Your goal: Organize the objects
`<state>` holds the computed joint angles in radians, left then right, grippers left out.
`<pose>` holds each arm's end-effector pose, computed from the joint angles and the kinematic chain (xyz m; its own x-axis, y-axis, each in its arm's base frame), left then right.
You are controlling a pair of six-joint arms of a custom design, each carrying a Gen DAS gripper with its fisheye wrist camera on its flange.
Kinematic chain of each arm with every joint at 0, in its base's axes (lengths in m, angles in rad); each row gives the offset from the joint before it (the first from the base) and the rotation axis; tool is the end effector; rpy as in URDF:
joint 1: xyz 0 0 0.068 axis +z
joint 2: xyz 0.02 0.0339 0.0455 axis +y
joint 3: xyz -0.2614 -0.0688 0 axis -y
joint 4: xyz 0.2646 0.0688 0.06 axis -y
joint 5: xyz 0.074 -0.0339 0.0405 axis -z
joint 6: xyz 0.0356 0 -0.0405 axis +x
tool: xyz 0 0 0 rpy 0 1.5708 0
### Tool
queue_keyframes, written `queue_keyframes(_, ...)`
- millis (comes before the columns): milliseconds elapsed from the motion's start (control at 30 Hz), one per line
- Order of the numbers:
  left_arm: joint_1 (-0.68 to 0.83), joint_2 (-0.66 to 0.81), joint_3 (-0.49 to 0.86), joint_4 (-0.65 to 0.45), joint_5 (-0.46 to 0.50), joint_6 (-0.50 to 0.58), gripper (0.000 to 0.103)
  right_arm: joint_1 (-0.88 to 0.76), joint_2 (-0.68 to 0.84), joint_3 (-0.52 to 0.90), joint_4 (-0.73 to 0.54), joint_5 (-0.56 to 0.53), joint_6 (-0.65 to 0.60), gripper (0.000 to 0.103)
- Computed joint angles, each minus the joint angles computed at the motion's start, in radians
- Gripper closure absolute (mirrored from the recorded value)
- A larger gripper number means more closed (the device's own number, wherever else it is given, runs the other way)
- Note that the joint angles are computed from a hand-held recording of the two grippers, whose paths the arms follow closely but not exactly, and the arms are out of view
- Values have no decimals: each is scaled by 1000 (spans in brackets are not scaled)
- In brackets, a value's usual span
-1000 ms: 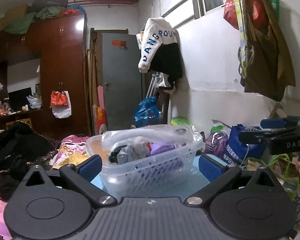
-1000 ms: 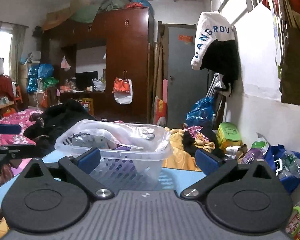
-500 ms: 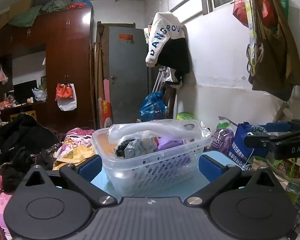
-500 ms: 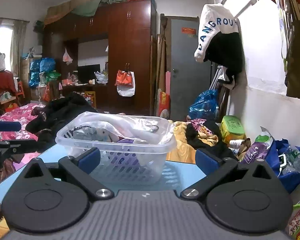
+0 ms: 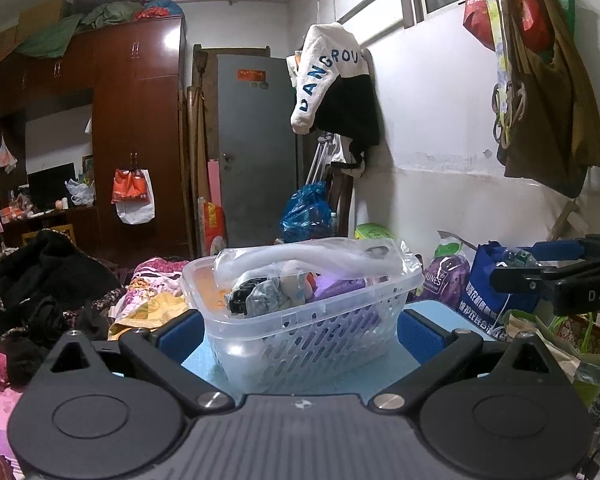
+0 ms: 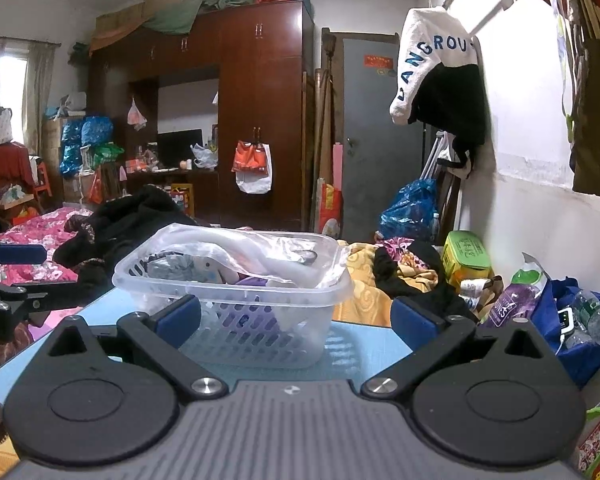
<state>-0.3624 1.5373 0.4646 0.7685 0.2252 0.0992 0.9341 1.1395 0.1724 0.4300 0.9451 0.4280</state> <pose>0.2722 -0.1117 0.1384 -0.2247 0.1885 -0.9560 0.5698 0.8213 0.0279 0.1372 0.1371 0.1187 -0.3004 0.0027 -0.9538 0.0745 0.9970 -0.0207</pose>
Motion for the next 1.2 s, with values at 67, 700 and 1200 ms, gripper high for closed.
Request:
queue_keyframes(67,-1,2,-3,10,0,-5,0,-2,-3,-4,4,2,-7,0)
queue_keyframes(700,-19,21,-2,27,-8,-5,0,9,3,-14,31,13,-19,0)
queue_keyframes(1200,-23,23,-8,37,-3,1,0,11,0,-17,35,12,-32,0)
